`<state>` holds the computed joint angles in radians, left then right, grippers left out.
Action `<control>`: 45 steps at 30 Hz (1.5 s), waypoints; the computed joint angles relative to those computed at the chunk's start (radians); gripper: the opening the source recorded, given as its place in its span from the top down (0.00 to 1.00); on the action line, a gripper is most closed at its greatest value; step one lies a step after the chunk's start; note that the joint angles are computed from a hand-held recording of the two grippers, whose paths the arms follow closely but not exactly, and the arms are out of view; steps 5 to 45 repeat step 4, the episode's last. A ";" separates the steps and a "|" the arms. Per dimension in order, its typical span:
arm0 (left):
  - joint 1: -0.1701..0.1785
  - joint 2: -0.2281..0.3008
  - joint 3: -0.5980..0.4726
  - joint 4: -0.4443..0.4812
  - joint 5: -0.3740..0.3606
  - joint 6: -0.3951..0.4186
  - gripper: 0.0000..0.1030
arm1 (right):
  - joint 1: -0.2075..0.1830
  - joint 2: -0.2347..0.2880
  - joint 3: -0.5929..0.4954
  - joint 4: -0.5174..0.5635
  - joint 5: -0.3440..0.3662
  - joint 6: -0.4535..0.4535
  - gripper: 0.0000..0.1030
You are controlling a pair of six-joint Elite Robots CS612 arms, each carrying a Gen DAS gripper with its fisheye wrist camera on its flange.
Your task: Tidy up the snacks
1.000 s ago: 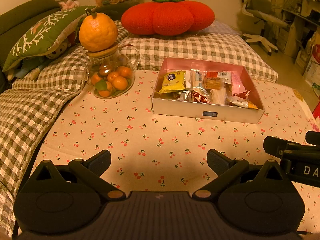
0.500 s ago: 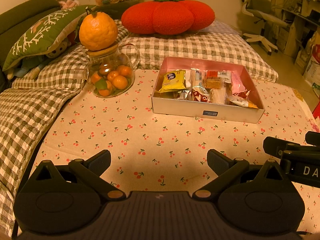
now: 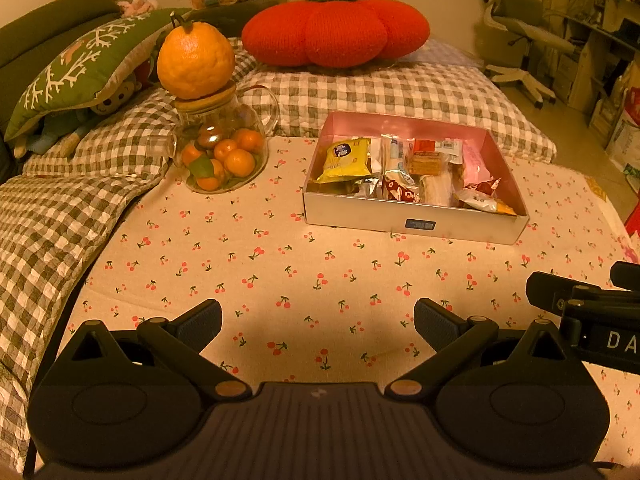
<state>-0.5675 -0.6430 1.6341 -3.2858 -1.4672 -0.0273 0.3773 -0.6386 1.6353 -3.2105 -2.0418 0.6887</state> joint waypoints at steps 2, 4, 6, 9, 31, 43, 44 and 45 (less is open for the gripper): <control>0.000 0.000 0.001 0.000 0.001 0.000 0.01 | 0.000 0.000 0.000 0.000 0.000 0.000 0.08; -0.001 0.001 0.001 -0.002 0.003 0.000 0.01 | 0.000 0.000 0.000 0.001 0.000 0.000 0.08; -0.001 0.001 0.001 -0.002 0.003 0.000 0.01 | 0.000 0.000 0.000 0.001 0.000 0.000 0.08; -0.001 0.001 0.001 -0.002 0.003 0.000 0.01 | 0.000 0.000 0.000 0.001 0.000 0.000 0.08; -0.001 0.001 0.001 -0.002 0.003 0.000 0.01 | 0.000 0.000 0.000 0.001 0.000 0.000 0.08; -0.001 0.001 0.001 -0.002 0.003 0.000 0.01 | 0.000 0.000 0.000 0.001 0.000 0.000 0.08; -0.001 0.001 0.001 -0.002 0.003 0.000 0.01 | 0.000 0.000 0.000 0.001 0.000 0.000 0.08; -0.001 0.001 0.001 -0.002 0.003 0.000 0.01 | 0.000 0.000 0.000 0.001 0.000 0.000 0.08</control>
